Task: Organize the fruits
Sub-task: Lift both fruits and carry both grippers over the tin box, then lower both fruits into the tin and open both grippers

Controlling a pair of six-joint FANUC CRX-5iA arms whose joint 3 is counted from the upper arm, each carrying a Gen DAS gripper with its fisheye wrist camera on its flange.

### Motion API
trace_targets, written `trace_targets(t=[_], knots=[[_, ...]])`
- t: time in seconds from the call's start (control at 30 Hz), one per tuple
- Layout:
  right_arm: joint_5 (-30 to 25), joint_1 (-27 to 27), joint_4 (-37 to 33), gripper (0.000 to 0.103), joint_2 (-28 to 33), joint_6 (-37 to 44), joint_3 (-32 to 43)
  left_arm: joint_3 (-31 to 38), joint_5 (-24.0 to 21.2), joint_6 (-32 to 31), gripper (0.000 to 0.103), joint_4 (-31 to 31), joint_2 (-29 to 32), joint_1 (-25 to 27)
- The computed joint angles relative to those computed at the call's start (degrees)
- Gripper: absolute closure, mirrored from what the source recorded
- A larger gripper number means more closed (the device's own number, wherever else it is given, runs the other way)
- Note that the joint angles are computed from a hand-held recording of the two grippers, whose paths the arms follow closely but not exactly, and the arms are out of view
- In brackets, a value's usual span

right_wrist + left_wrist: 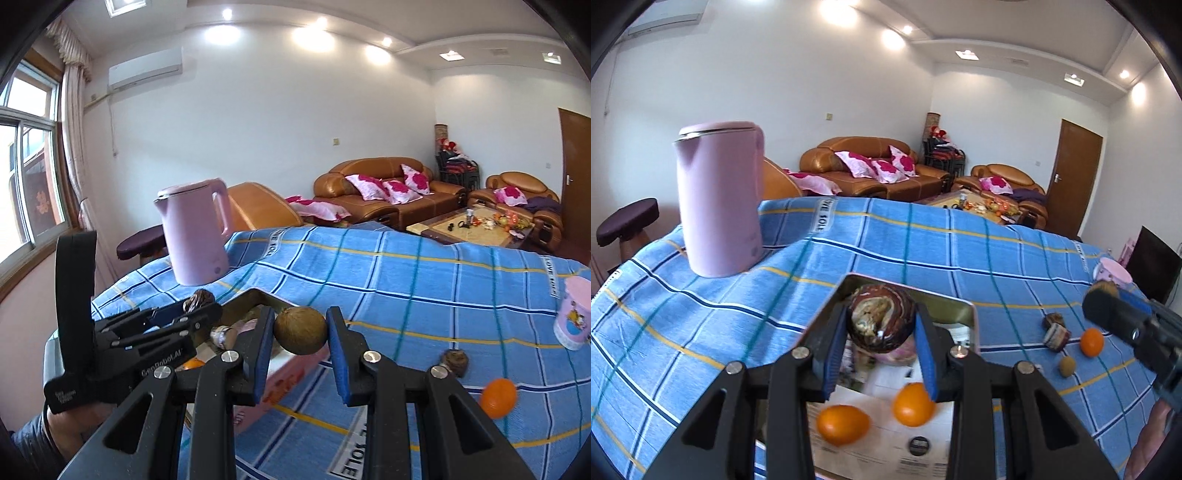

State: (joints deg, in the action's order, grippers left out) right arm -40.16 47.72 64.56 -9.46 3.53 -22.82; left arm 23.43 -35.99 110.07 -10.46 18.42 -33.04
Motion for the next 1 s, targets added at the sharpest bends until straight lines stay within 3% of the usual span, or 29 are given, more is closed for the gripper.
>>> trace_targets(t=[0.2,0.63,1.0], knots=[[1.5,0.1,-5.3,0.072,3.6,5.5,3.2,1.4,-2.4,0.1,0.066,-0.8,0.9,0.8],[2.3,0.6,-15.3,0.072,9.2,14.8,8.2,4.4,-8.9,-5.5,0.066,4.0,4.3,2.3],[2.4,0.2,-19.0,0.072,11.6,17.5,9.7,4.7,-10.5,-5.8,0.066,3.9,5.0,2.5]])
